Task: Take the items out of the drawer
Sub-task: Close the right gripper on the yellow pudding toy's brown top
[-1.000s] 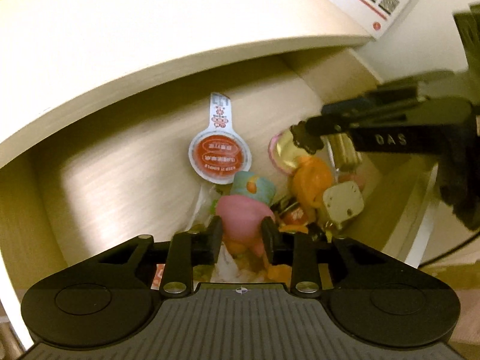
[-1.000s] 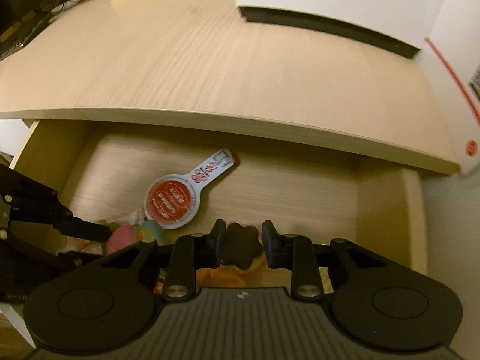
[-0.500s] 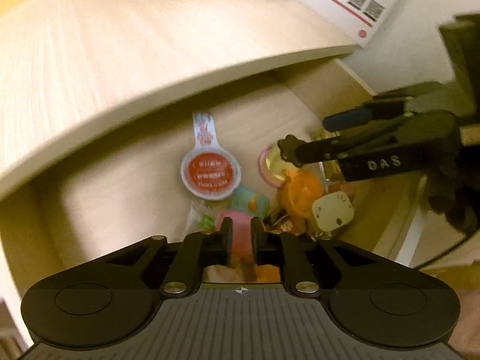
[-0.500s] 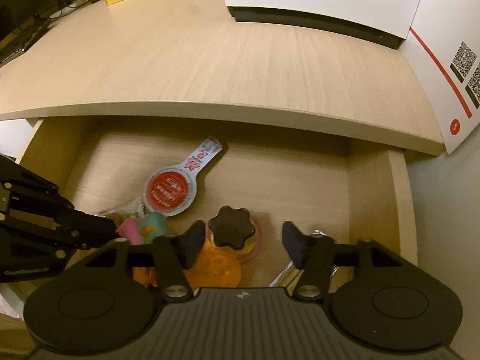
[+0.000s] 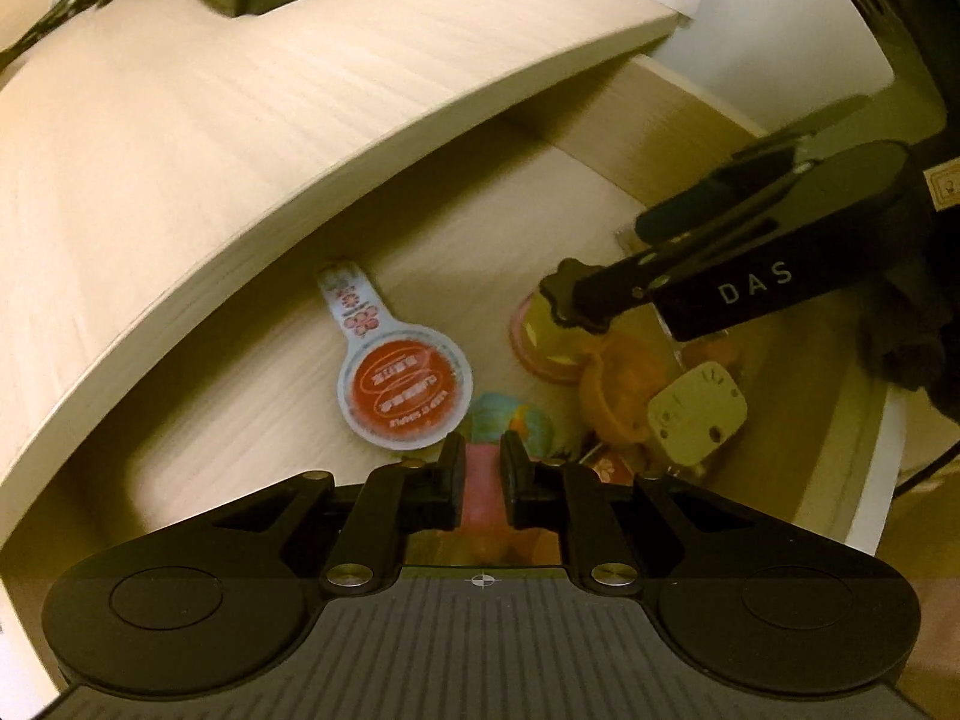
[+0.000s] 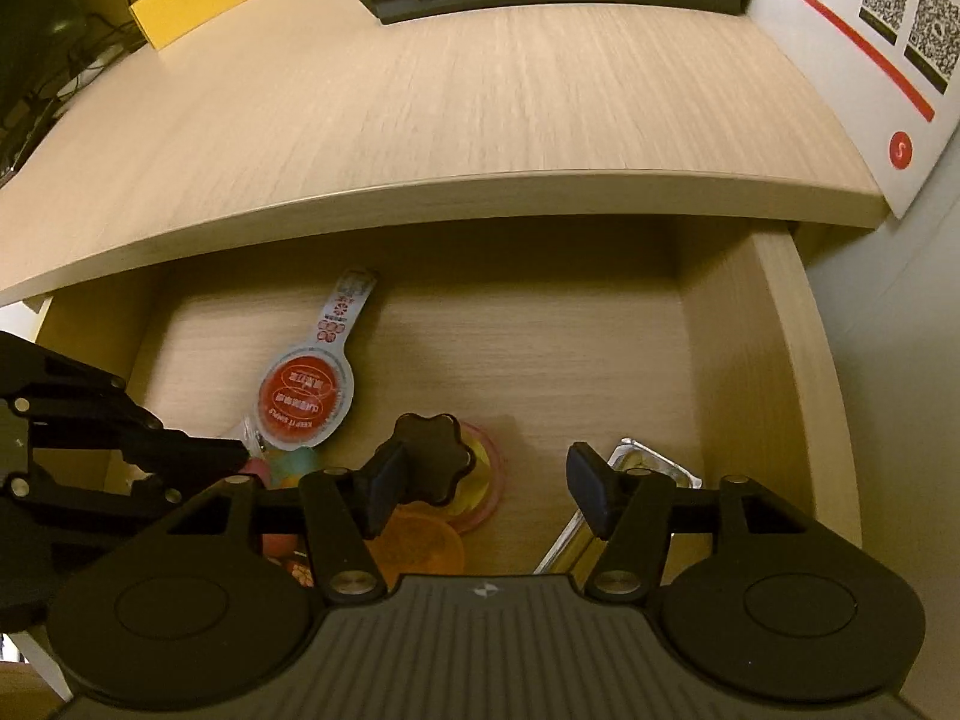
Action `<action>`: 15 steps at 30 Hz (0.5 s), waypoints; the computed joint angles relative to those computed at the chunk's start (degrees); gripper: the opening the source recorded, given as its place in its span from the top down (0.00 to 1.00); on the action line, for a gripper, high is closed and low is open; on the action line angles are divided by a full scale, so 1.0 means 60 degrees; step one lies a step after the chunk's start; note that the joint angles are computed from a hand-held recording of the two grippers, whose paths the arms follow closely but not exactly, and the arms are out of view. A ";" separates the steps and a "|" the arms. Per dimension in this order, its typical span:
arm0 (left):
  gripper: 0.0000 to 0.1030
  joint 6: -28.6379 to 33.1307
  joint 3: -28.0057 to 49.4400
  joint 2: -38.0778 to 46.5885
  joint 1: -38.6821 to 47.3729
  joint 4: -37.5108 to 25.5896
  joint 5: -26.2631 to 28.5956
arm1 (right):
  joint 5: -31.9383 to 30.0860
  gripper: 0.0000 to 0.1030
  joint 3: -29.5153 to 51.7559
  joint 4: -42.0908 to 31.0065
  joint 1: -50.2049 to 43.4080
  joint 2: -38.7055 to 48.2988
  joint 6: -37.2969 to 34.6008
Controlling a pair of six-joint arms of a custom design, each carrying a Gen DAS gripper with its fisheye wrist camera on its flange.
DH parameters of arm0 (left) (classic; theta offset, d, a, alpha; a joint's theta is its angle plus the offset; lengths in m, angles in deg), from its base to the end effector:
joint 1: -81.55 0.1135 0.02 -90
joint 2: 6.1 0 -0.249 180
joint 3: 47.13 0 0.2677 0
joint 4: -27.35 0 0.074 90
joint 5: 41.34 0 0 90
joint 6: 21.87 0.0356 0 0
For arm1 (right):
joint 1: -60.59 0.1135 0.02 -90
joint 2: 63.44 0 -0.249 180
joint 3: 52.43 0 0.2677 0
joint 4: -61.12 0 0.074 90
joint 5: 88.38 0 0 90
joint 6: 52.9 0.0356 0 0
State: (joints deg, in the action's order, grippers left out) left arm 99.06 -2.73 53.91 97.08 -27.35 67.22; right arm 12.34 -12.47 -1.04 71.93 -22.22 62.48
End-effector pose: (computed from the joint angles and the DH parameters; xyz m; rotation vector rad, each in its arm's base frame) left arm 0.1858 0.0399 0.1557 0.4364 2.6581 -0.2200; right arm 0.1475 0.0228 0.1742 0.3813 2.6169 -0.0387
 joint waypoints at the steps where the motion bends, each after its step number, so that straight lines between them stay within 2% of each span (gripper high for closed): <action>1: 0.87 0.0070 0.0053 0.0101 0.0014 -0.0015 0.0073 | 0.0093 0.43 -0.0001 -0.0031 0.0110 -0.0018 0.0071; 2: 0.85 0.0135 0.0154 0.0274 0.0079 -0.0081 0.0218 | 0.0180 0.43 -0.0012 -0.0059 0.0208 -0.0051 0.0118; 5: 0.45 0.0674 0.0843 0.1350 0.0437 -0.0856 0.0960 | 0.0259 0.43 -0.0047 -0.0130 0.0326 -0.0172 0.0203; 7: 0.45 0.0646 0.0644 0.1130 0.0340 -0.0661 0.0917 | 0.0158 0.43 -0.0070 -0.0131 0.0185 -0.0198 0.0170; 10: 0.44 -0.0010 0.0194 0.0918 -0.0308 0.0169 0.0023 | 0.0094 0.43 -0.0083 -0.0061 0.0098 -0.0169 0.0130; 13: 0.46 -0.0656 0.0407 0.1490 -0.0447 0.0366 -0.0062 | 0.0060 0.43 -0.0067 -0.0032 0.0061 -0.0129 0.0148; 15: 0.51 -0.0769 0.0541 0.1710 -0.0328 0.0316 0.0080 | 0.0124 0.42 -0.0039 -0.0025 0.0138 -0.0047 0.0209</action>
